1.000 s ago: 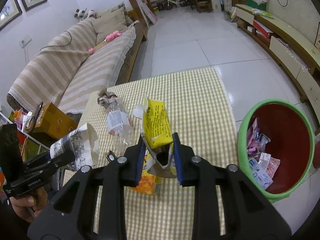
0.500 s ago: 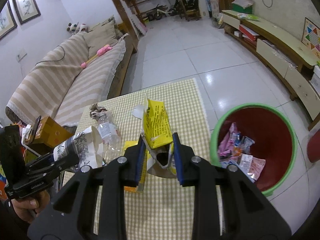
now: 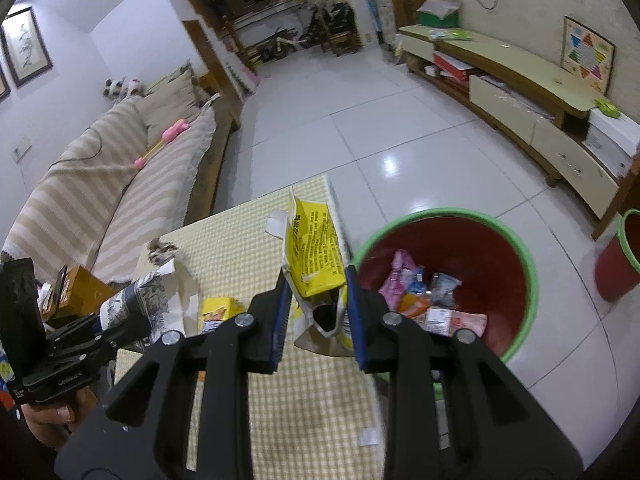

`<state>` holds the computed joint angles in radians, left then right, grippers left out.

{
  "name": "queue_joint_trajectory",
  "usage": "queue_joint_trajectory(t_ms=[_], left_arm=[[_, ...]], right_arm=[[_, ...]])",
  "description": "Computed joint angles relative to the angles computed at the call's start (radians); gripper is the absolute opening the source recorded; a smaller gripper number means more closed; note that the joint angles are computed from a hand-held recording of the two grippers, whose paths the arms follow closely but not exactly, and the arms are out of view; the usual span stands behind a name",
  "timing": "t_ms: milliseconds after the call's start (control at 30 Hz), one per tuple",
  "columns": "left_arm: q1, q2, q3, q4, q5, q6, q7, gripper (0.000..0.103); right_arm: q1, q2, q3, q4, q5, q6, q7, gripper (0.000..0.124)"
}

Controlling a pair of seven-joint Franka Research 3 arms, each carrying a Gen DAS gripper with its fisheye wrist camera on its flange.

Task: Collect trash
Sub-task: 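Carry the paper cup and yellow packets to the bin and open both tools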

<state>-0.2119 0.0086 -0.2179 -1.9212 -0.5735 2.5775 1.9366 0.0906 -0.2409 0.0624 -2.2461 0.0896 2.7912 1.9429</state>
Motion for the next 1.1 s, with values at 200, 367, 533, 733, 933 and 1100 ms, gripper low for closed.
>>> queue_joint_trajectory(t_ms=[200,367,533,733,933,1100], left_arm=[[-0.018,0.053,-0.029,0.071,0.014,-0.021,-0.006,0.037],[-0.033,0.109,-0.062,0.144,0.051,-0.034,-0.027,0.037],[-0.048,0.180,-0.094,0.233,0.106,-0.057,-0.060,0.037],[-0.069,0.273,-0.124,0.352,0.178,-0.098,-0.117,0.037],[-0.102,0.370,-0.138,0.469,0.276,-0.143,-0.191,0.037],[-0.123,0.431,-0.139,0.547,0.342,-0.185,-0.247,0.037]], right_arm=[[-0.044,-0.050,-0.012,-0.055,-0.016,-0.001,0.026,0.026],[-0.082,-0.084,-0.014,-0.095,-0.031,-0.002,0.047,0.026],[-0.115,-0.108,-0.022,-0.133,-0.029,0.002,0.054,0.026],[-0.143,-0.119,-0.027,-0.160,-0.021,0.006,0.053,0.026],[-0.157,-0.113,-0.035,-0.169,-0.011,0.011,0.053,0.026],[-0.159,-0.098,-0.042,-0.166,0.000,0.013,0.046,0.026]])
